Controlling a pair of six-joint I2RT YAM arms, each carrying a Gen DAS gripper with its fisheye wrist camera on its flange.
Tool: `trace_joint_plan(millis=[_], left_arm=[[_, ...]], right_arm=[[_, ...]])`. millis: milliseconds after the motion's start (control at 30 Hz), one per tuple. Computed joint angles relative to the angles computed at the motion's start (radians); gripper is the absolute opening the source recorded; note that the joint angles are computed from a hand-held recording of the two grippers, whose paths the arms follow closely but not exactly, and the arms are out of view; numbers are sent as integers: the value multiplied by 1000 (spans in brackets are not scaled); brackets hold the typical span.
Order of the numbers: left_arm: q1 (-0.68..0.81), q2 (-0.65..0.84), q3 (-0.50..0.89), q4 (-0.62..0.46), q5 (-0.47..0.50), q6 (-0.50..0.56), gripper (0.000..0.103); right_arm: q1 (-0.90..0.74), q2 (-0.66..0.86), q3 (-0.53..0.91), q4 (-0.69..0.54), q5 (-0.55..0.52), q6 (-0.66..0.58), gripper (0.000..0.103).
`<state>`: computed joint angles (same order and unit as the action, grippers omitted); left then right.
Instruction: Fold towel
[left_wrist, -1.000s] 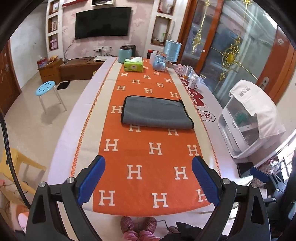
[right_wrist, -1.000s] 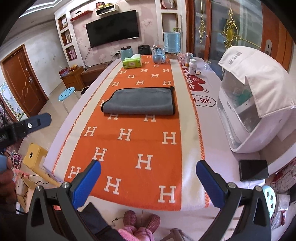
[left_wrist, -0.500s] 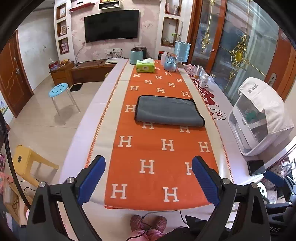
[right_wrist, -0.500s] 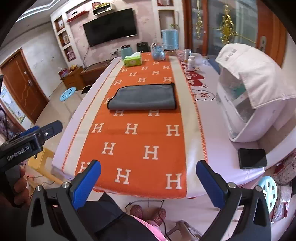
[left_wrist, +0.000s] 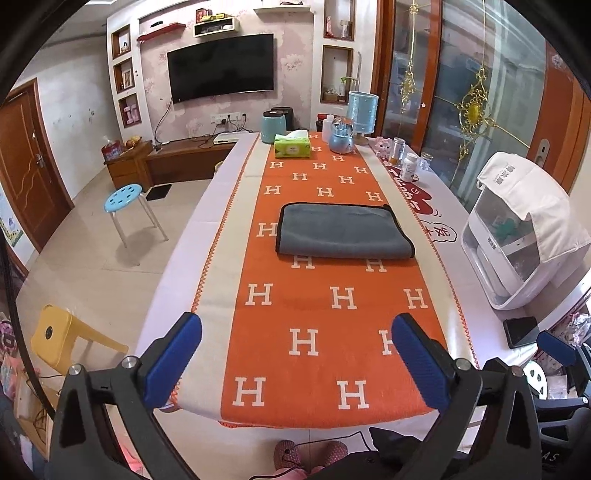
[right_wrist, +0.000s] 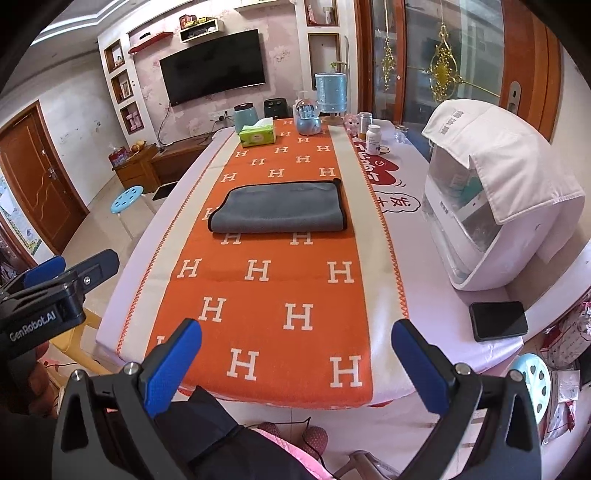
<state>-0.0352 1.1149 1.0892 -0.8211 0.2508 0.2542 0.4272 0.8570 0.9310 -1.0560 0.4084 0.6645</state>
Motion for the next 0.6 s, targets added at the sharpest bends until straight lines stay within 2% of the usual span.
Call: trace_joint_plan(millis=[600], left_arm=[[-18,60,26,29,-16,-26,102]], right_arm=[[-98,55,4,63,-53,-97,103]])
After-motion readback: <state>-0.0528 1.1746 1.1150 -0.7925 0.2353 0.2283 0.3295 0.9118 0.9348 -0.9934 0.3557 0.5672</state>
